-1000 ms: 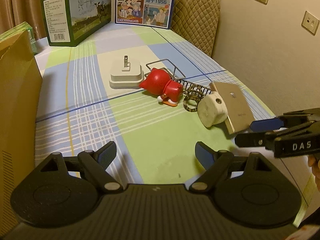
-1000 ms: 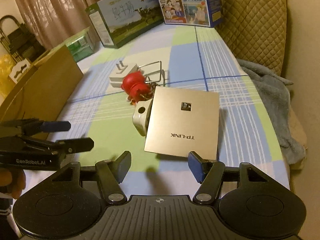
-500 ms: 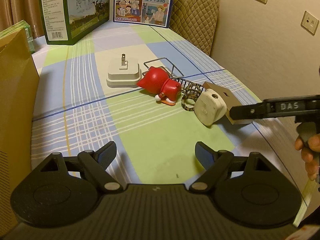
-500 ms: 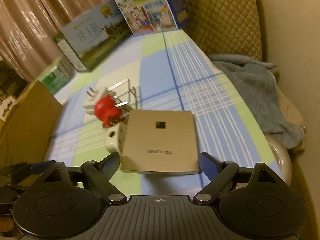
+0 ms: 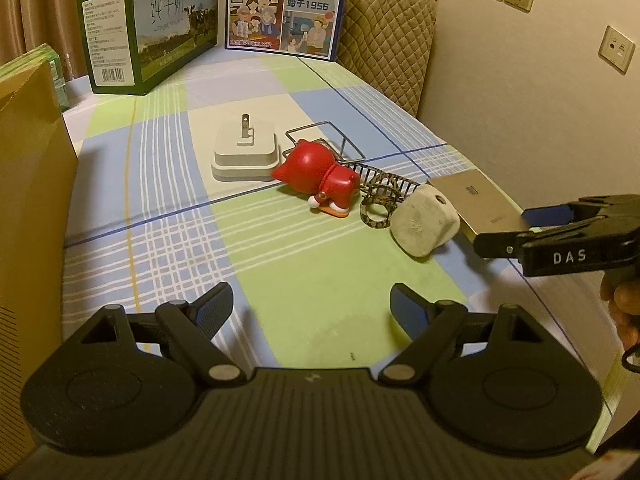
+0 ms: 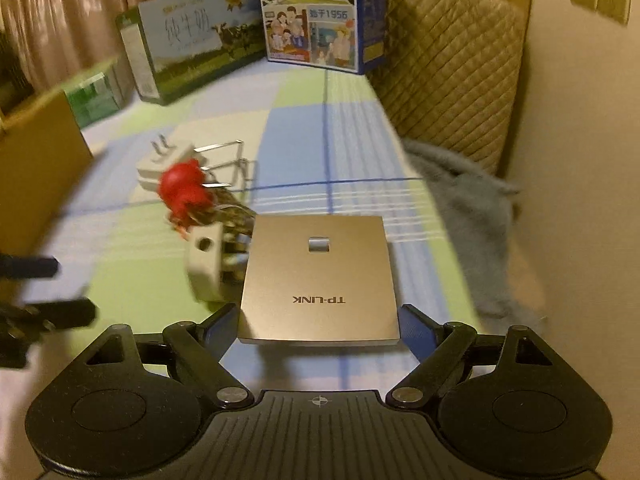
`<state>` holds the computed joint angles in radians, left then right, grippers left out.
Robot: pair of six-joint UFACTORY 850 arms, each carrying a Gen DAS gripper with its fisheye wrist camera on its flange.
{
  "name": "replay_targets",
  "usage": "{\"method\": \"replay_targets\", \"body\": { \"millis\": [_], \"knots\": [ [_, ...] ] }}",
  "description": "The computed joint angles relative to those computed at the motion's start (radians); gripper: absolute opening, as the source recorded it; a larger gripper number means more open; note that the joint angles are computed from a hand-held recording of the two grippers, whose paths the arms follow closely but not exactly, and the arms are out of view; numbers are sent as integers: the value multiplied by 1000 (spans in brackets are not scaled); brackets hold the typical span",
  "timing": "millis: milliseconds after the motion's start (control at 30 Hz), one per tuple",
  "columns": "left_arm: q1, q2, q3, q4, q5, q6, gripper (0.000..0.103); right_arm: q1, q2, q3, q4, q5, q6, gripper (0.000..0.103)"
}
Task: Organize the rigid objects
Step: 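Grasp the white plug adapter with the left tool while the right tool holds the router, then lift and carry the plug and router toward the cardboard box with both tools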
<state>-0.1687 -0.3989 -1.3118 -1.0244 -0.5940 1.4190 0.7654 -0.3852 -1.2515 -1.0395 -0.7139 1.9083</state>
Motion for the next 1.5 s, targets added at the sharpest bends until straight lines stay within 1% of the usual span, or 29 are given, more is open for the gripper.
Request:
{"method": "replay_targets", "body": {
  "millis": [67,100,167,267,367,400,533,633,700,767,800,867,1033,1100,1167,1333,1500],
  "knots": [
    [1,0,-1,-4,-2,-1,83,6,-15,-16,36,-39,-68,82],
    [2,0,-2,-9,-3,2,83,6,-14,-12,38,-27,-74,83],
    [5,1,-1,-24,-10,16,83,5,-8,1,17,28,-68,82],
    [7,3,-1,-38,-18,33,83,12,9,23,-59,112,-14,82],
    [8,-1,-3,-44,-28,48,83,10,19,35,-59,217,-52,82],
    [7,-2,-4,-48,-34,53,83,14,17,31,-44,223,-75,82],
    [1,-4,1,-79,-60,99,83,28,11,18,-17,143,-103,82],
    [-7,-9,6,-111,-72,155,82,21,5,10,14,114,-118,82],
    [-17,-12,14,-155,-63,260,79,18,-1,4,29,99,-127,82],
    [-26,-20,14,-193,-62,365,75,19,3,6,29,89,-126,82],
    [-30,-25,12,-201,-59,397,74,20,5,9,28,85,-122,82],
    [-35,-36,6,-214,-65,462,69,21,11,16,30,82,-113,82],
    [-43,-65,-11,-205,-103,572,67,17,18,25,25,80,-91,82],
    [-45,-69,-11,-213,-99,577,60,17,17,23,27,80,-88,82],
    [-49,-67,-8,-211,-81,559,42,16,16,21,30,86,-87,82],
    [-44,-49,-1,-143,-58,454,41,20,14,19,23,79,-71,82],
    [-27,0,36,-60,-32,353,41,33,14,15,10,69,-53,82]
  ]
}}
